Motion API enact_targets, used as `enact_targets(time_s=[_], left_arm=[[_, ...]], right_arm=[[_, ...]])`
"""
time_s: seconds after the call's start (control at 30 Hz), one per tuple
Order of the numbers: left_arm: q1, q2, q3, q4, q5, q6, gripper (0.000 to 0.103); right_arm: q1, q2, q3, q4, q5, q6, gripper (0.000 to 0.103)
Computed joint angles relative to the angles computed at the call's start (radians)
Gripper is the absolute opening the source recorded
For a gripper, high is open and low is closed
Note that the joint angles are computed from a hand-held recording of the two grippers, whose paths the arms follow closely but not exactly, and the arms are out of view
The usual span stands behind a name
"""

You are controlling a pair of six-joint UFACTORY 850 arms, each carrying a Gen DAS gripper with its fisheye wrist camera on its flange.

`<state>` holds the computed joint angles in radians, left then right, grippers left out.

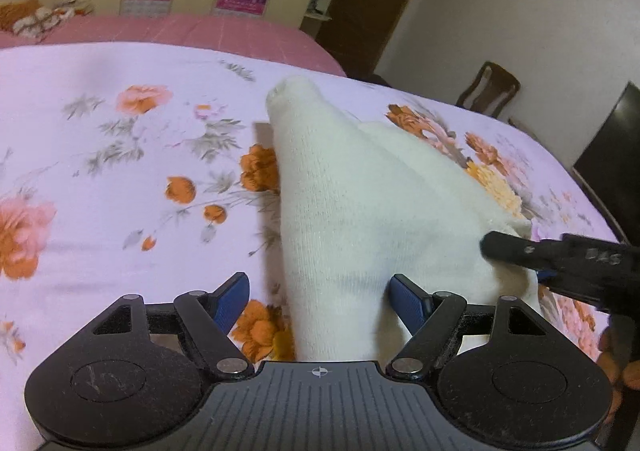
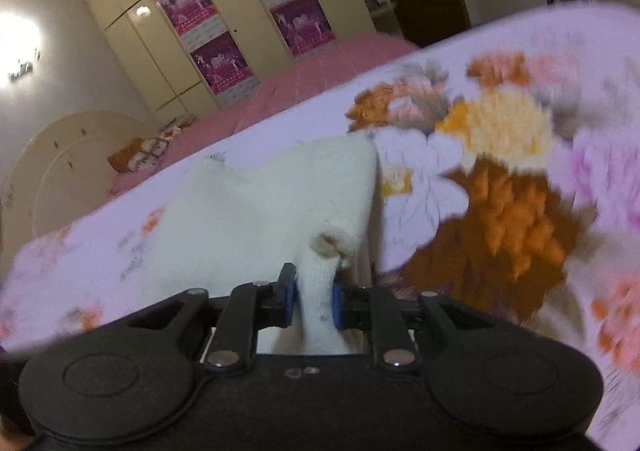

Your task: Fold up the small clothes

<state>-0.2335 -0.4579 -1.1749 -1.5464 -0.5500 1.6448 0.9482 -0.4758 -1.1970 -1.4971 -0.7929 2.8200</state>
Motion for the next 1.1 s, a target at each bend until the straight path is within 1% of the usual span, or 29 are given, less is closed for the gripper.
enact_targets(time_s=[0.1,0.13,0.23,0.37,0.43,0.53,0.6,0.67,0.7,0.73,0.77,0.8,0.83,0.87,0.9,0.97,1.1], left_arm=[[0.001,0.013,0.016,0.009,0.007,0.001,0.077],[0.002,0.018,0.023,0.010,0.006,-0.001,0.077],[0.008,0.030,0.044,0.004,0.001,-0.002,0.077],[0.002,0.049,0.067,0.006,0.011,-0.002,0.077],[-0.001,0.059,0.081,0.003,0.015,0.019,0.077],[-0.003,0.075,0.104,-0.019,0.018,0.056,0.077],[-0.003,0.081,0.114,-0.023,0.014,0.067,0.077],[-0.006,0.092,0.130,-0.030,0.019,0.085,0.077],[-0.007,0.097,0.137,-0.040,0.023,0.101,0.077],[-0.009,0.104,0.147,-0.056,0.029,0.124,0.077],[-0.009,0.107,0.151,-0.061,0.032,0.136,0.077],[-0.009,0.109,0.151,-0.057,0.034,0.134,0.077],[-0.008,0.110,0.148,-0.042,0.034,0.116,0.077],[-0.007,0.111,0.144,-0.029,0.037,0.097,0.077],[-0.007,0.113,0.141,-0.018,0.042,0.077,0.077],[-0.008,0.120,0.137,-0.024,0.056,0.054,0.077],[-0.009,0.130,0.121,-0.068,0.056,0.077,0.077]], right_arm=[[0.004,0.035,0.035,-0.024,0.036,0.050,0.032],[0.007,0.049,0.051,-0.025,0.051,0.066,0.032],[0.028,0.064,0.068,-0.011,0.065,0.098,0.033],[0.062,0.062,0.074,0.024,0.093,0.098,0.032],[0.078,0.053,0.063,0.054,0.095,0.067,0.031],[0.096,0.035,0.033,0.137,0.066,-0.045,0.019],[0.101,0.021,0.001,0.213,0.032,-0.168,0.008],[0.104,-0.002,-0.045,0.322,-0.050,-0.313,0.007],[0.101,-0.007,-0.054,0.365,-0.078,-0.346,0.004],[0.095,-0.006,-0.050,0.387,-0.072,-0.357,0.004],[0.084,-0.006,-0.047,0.438,-0.047,-0.390,0.004],[0.081,-0.002,-0.034,0.446,-0.024,-0.392,0.002],[0.085,0.007,-0.022,0.431,-0.019,-0.374,0.001],[0.089,0.018,-0.011,0.413,-0.014,-0.344,0.004],[0.094,0.027,-0.002,0.389,-0.019,-0.308,0.012],[0.105,0.032,-0.006,0.357,-0.062,-0.274,0.021],[0.103,0.039,-0.029,0.303,-0.117,-0.291,0.021]])
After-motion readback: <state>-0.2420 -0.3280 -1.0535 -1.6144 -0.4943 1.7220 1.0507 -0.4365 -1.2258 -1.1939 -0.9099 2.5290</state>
